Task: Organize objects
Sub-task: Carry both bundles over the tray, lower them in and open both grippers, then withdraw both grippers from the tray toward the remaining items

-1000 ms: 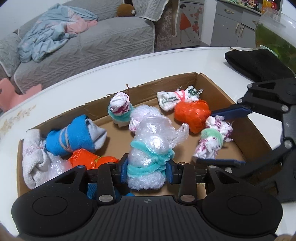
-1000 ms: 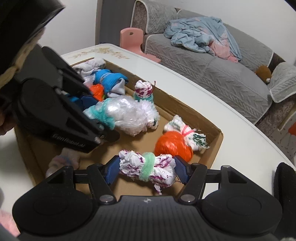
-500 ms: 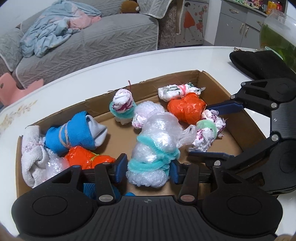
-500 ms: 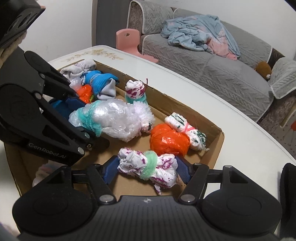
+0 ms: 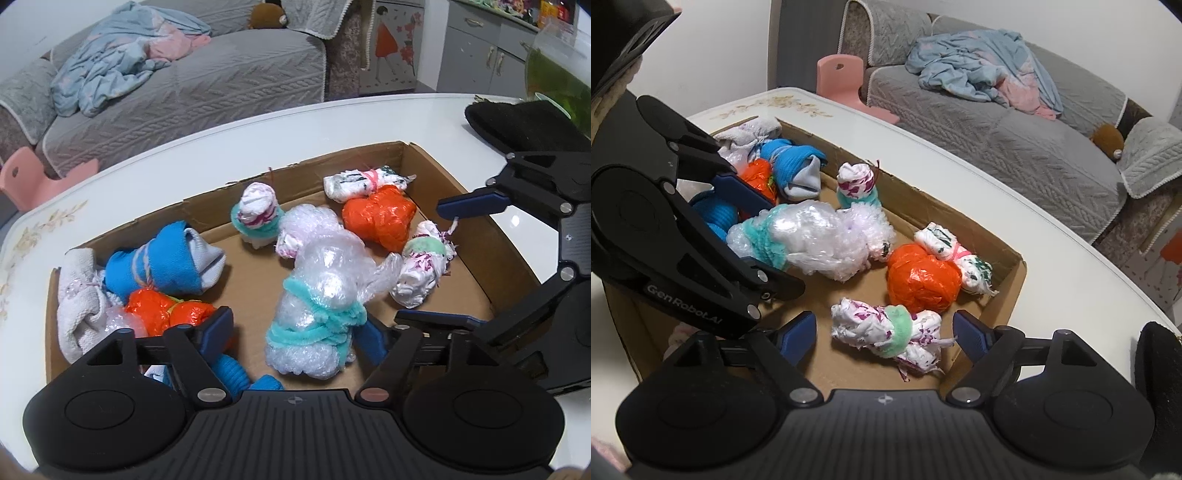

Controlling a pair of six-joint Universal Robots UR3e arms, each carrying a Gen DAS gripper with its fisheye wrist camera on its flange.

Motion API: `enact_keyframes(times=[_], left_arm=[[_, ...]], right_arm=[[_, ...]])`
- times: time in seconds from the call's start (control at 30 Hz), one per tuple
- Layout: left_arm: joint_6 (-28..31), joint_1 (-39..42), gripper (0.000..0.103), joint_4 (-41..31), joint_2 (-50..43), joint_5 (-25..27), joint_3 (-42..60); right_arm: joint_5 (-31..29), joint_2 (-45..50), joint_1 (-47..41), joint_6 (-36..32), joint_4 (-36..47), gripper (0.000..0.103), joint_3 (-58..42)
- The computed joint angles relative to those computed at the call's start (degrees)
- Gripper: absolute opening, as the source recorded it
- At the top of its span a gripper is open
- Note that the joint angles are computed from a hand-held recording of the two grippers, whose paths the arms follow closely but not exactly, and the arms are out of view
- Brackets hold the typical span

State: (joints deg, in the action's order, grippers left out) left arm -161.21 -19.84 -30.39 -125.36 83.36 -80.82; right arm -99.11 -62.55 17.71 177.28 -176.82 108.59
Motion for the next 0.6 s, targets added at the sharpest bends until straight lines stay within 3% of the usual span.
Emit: enact_keyframes(times=[0.1,0.4,0.6], left_arm=[[-1.2,0.5,0.081,-0.9,0.1,-1.0,0.5],[-3.9,1.6,0.102,-2.8,2.9,-3.6,-1.1],[-5.0,1.5,0.102,-2.2,4.7,-3.6,-2.8]], right_arm=[[-0.7,0.1,0.3,0.8,0.3,0.080,-0.4],[-2.1,-0.4,1.5,2.3,2.7,0.088,-1.4],[-3.1,-1.2,2.4,3.3,3.5,0.091,-1.4]])
